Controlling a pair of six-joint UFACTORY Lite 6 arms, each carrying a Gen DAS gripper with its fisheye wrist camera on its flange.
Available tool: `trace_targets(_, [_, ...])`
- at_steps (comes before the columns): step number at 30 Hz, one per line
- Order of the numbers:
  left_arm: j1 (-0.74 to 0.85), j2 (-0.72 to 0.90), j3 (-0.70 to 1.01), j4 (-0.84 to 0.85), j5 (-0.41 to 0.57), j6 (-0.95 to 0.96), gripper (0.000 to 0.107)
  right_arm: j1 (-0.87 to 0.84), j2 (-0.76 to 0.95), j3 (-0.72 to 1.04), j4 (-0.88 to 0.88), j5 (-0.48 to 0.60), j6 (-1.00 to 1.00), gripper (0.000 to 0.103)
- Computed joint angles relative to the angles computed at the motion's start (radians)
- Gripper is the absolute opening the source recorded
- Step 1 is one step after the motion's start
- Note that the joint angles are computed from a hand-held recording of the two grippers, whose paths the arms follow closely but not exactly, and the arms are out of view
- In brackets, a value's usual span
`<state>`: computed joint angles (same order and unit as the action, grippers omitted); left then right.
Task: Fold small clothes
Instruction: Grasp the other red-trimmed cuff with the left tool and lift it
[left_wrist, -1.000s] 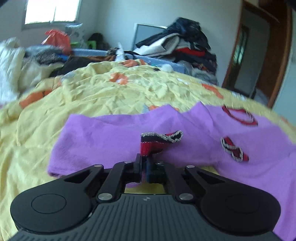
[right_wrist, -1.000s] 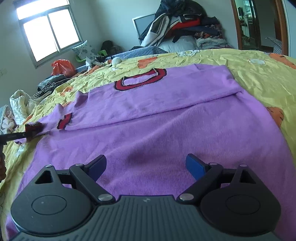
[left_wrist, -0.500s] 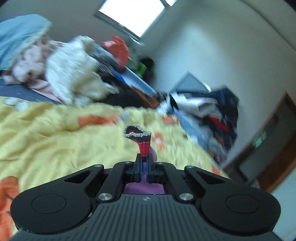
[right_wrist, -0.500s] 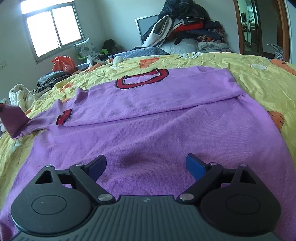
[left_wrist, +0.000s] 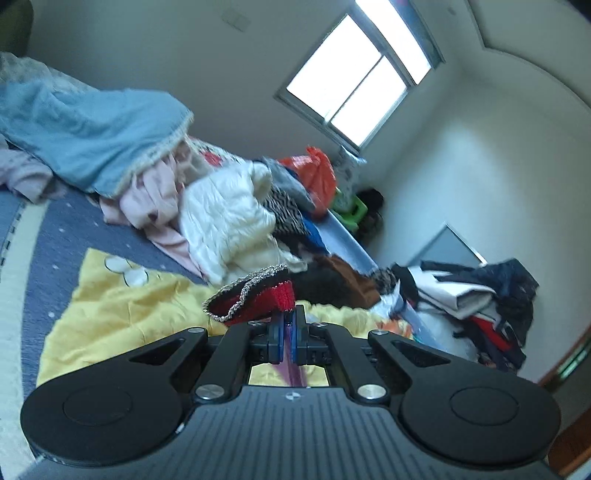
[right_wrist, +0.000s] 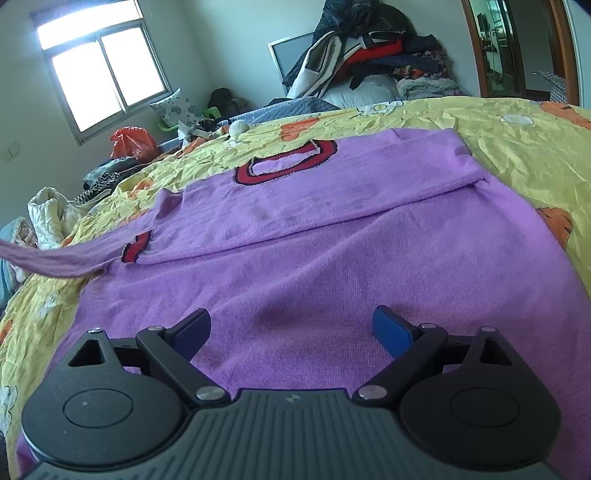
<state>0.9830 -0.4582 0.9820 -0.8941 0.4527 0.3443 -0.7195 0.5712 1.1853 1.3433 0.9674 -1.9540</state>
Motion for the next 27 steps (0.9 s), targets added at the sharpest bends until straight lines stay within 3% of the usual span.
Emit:
trace_targets(5, [-0.065, -0.115, -0.002, 0.400, -0.007, -0.484, 0.003, -0.012, 0.022, 0.026, -0.013, 0.031, 0.031, 0.096])
trace_targets(9, [-0.115, -0.142, -0.048, 0.530, 0.002, -0.616, 0.003, -0.013, 0.032, 0.037, -0.021, 0.041, 0.040, 0.097])
trace_targets(15, [-0.539, -0.075, -0.026, 1.137, -0.023, -1.238, 0.003, -0.015, 0.037, 0.081, -0.080, 0.048, 0.125, 0.098])
trace_targets(21, [-1.100, 0.292, 0.250, 1.709, 0.061, -1.845, 0.003, -0.070, -0.028, 0.031, -0.124, 0.039, 0.133, 0.098])
trace_targets(24, [-1.262, 0.565, 0.475, 1.797, 0.091, -1.947, 0.004, -0.121, -0.026, 0.041, -0.146, 0.070, 0.144, 0.098])
trace_targets(27, [-1.369, 0.855, 0.772, 1.769, 0.120, -1.910, 0.004, -0.168, -0.005, 0.075, -0.159, 0.090, 0.174, 0.098])
